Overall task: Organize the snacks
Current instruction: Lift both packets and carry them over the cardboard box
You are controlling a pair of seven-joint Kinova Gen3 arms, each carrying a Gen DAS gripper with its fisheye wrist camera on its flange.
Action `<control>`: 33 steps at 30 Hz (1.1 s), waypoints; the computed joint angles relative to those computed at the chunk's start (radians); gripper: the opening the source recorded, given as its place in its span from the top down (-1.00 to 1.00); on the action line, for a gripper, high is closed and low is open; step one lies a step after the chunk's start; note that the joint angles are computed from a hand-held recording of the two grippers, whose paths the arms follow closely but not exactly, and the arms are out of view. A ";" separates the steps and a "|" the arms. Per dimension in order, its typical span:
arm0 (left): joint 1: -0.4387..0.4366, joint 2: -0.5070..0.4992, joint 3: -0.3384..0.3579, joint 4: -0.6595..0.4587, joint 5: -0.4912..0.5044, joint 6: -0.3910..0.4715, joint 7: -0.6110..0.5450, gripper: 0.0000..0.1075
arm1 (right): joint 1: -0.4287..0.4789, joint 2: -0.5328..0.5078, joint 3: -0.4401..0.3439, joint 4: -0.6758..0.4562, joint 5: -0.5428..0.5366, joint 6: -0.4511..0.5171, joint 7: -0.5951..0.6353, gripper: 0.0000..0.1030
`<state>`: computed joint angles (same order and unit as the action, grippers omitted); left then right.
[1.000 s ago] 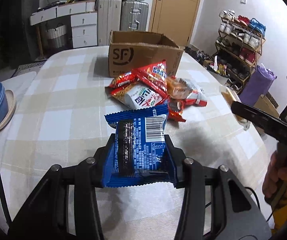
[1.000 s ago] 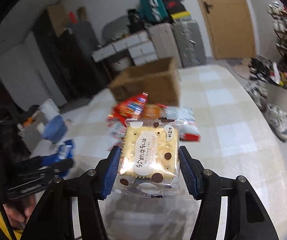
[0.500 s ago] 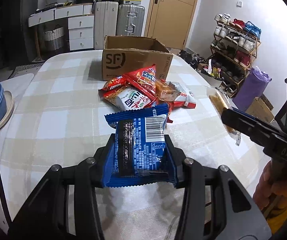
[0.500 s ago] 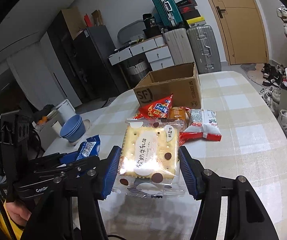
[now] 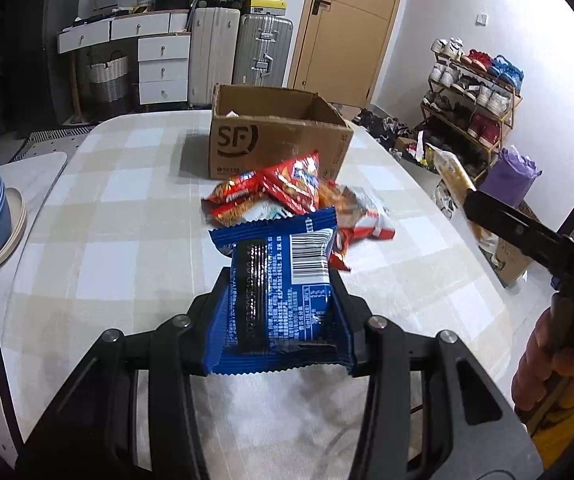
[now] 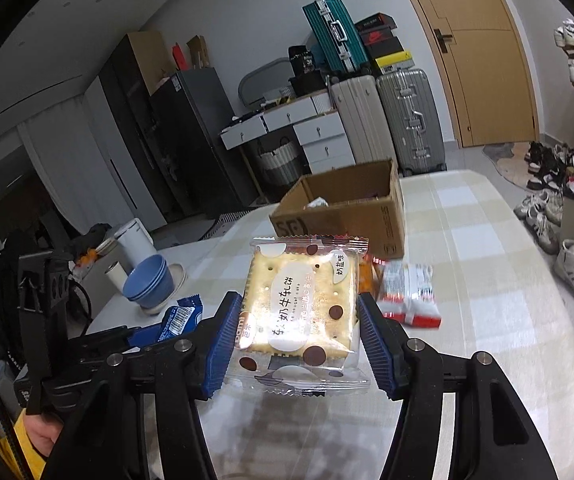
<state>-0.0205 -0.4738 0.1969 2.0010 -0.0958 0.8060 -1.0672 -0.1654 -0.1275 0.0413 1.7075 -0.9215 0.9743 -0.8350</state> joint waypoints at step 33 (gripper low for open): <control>-0.006 0.639 -0.188 -0.824 0.019 0.154 -0.271 0.23 | -0.095 0.725 -0.205 -1.263 0.490 0.273 -0.575 -0.14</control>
